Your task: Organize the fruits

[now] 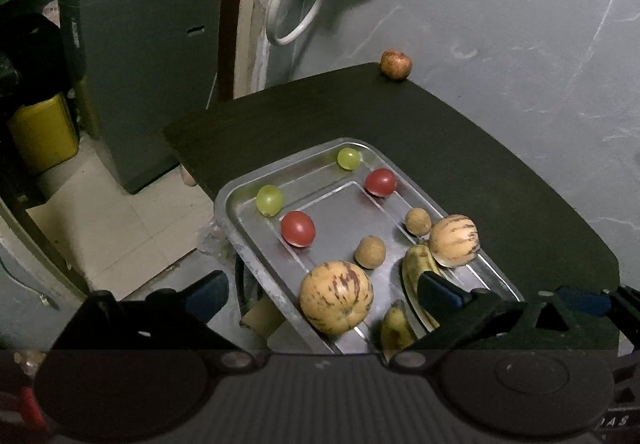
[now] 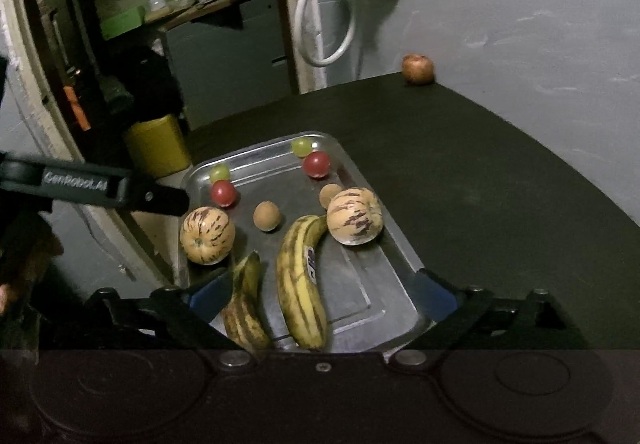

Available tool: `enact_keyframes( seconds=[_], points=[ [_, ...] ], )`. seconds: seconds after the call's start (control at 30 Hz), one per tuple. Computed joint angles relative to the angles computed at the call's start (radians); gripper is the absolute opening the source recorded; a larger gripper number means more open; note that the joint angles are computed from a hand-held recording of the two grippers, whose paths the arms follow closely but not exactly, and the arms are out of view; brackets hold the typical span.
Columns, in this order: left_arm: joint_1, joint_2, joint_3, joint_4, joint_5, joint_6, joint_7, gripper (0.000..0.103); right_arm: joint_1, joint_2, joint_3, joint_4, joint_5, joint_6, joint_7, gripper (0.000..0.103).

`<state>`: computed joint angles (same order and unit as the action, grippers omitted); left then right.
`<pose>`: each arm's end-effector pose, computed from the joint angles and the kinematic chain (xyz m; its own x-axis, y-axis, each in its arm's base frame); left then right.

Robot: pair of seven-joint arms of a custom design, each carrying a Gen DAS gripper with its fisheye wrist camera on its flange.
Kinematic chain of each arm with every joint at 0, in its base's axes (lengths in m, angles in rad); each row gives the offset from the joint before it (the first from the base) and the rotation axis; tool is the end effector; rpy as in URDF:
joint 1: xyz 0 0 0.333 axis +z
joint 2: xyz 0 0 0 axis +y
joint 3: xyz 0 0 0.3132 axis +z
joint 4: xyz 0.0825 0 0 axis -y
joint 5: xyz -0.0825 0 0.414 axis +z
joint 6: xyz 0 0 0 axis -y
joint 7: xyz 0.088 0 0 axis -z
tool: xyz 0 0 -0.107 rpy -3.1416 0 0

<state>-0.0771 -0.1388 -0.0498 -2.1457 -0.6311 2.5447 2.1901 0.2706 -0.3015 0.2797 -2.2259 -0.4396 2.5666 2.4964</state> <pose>0.5740 -0.0666 0.5054 -0.3732 -0.9024 0.2155 -0.7735 0.1744 -0.6093 0.4504 0.2974 0.5490 -0.0249 -0.9942 -0.1042 -0.7396 0.0884 -0.6672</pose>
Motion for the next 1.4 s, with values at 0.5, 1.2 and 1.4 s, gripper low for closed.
enact_keyframes(
  seconds=[0.5, 1.2, 1.4],
  points=[
    [-0.018, -0.095, 0.046, -0.090, -0.090, -0.001, 0.076, 0.102, 0.013, -0.066, 0.030, 0.011, -0.090, -0.156, 0.162, 0.102],
    [0.191, -0.458, -0.396, -0.384, 0.613, 0.115, -1.184, 0.102, 0.272, -0.294, -0.451, -0.280, 0.460, 0.223, -0.889, 0.102],
    [0.143, -0.578, -0.432, -0.413, 0.688, 0.015, -1.379, 0.102, 0.286, -0.380, -0.485, -0.318, 0.580, 0.194, -1.023, 0.102]
  ],
)
